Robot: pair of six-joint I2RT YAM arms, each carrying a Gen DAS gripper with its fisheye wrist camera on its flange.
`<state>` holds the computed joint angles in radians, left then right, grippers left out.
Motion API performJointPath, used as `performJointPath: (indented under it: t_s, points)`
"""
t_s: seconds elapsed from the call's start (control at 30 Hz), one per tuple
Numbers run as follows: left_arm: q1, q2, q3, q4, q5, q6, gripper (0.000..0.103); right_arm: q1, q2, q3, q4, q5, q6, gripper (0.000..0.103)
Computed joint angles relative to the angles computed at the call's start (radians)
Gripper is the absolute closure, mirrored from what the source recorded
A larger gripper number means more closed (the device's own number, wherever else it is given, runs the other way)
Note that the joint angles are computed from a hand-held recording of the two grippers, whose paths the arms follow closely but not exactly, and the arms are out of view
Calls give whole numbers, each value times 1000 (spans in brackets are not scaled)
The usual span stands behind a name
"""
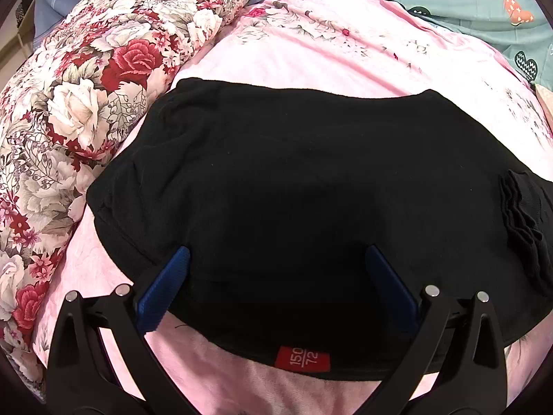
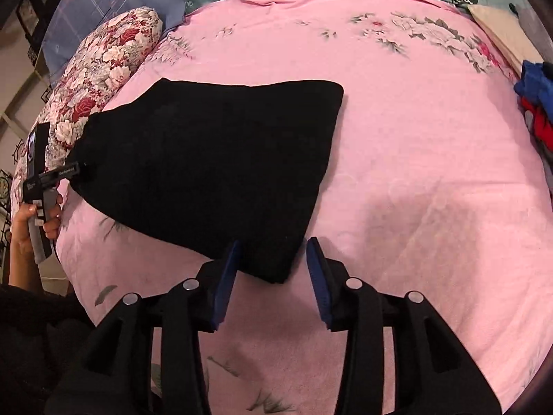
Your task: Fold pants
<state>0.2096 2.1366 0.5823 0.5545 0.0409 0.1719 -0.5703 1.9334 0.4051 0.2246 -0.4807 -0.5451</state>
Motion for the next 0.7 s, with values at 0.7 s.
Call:
performJointPath:
  t_s: [0.7]
  points:
    - [-5, -6, -11, 7, -3, -5, 2, 157, 129, 221, 134, 7, 330, 71]
